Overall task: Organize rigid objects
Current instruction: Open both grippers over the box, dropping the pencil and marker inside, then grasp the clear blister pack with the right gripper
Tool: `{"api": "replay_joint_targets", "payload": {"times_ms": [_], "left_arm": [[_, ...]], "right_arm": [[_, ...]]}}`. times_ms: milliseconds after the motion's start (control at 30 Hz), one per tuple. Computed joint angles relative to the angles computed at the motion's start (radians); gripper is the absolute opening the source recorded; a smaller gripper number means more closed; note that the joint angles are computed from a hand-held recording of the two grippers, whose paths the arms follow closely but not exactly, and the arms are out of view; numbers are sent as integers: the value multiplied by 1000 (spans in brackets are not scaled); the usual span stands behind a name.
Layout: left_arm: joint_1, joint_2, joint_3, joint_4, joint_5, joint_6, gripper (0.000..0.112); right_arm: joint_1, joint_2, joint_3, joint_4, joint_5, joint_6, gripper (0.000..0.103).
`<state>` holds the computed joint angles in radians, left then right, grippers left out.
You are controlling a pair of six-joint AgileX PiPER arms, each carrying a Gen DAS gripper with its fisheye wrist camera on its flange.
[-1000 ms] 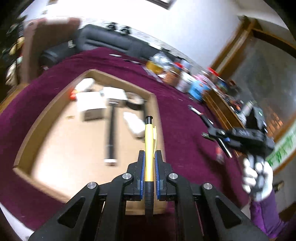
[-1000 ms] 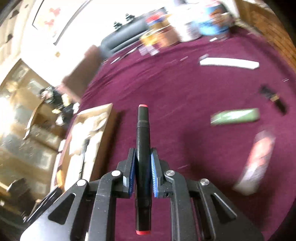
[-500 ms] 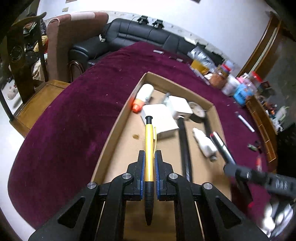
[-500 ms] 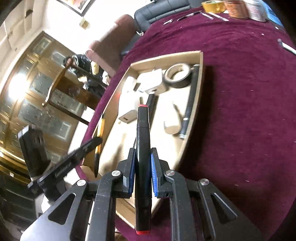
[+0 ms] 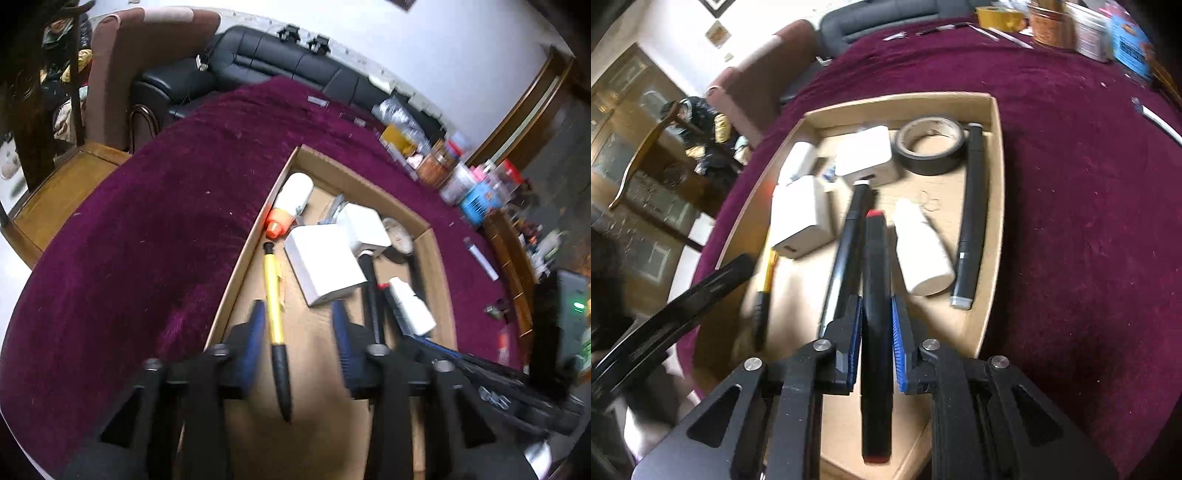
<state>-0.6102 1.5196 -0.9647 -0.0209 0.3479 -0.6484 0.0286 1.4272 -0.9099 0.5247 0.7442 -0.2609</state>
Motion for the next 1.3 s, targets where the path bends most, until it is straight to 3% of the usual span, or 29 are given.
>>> {"api": "replay_joint_targets", "payload": {"times_ms": [100, 200, 233, 333, 400, 500, 567, 633, 700, 733, 867, 967, 1133, 1300], "left_arm": [[-50, -104, 88, 217, -47, -253, 42], [-117, -176, 122, 486, -8, -553, 52], [-150, -187, 118, 582, 30, -653, 54], [-304, -164, 58, 861, 243, -928, 61], [-401, -120, -5, 960, 403, -976, 64], [-502, -59, -82, 1046, 551, -995, 76], [-535, -35, -115, 1059, 571, -979, 76], [-551, -9, -156, 1030, 562, -935, 76], [-571, 26, -208, 994, 558, -892, 76], [-578, 47, -235, 965, 537, -864, 76], [-608, 126, -329, 854, 449, -771, 76], [-640, 217, -445, 772, 439, -667, 76], [-686, 318, -603, 700, 454, -583, 76], [-712, 407, -736, 614, 536, -503, 76]], "right_arm": [[-19, -47, 28, 27, -5, -52, 16], [-46, -100, 71, 72, -36, -117, 16], [-55, -137, 98, 64, -61, -127, 16], [-92, -196, 145, 70, -80, -172, 18], [-130, -216, 161, 115, -62, -232, 18], [-208, -298, 193, 126, -50, -301, 18], [-268, -360, 218, 142, -49, -355, 18], [-367, -429, 235, 170, -40, -421, 26], [-523, -460, 250, 233, -1, -545, 76], [-606, -448, 251, 274, 35, -623, 80], [-931, -314, 164, 341, 234, -844, 80], [-1116, -163, 26, 334, 277, -898, 79], [-1223, 106, -268, 223, 251, -783, 79], [-1242, 235, -352, 199, 290, -775, 79]]}}
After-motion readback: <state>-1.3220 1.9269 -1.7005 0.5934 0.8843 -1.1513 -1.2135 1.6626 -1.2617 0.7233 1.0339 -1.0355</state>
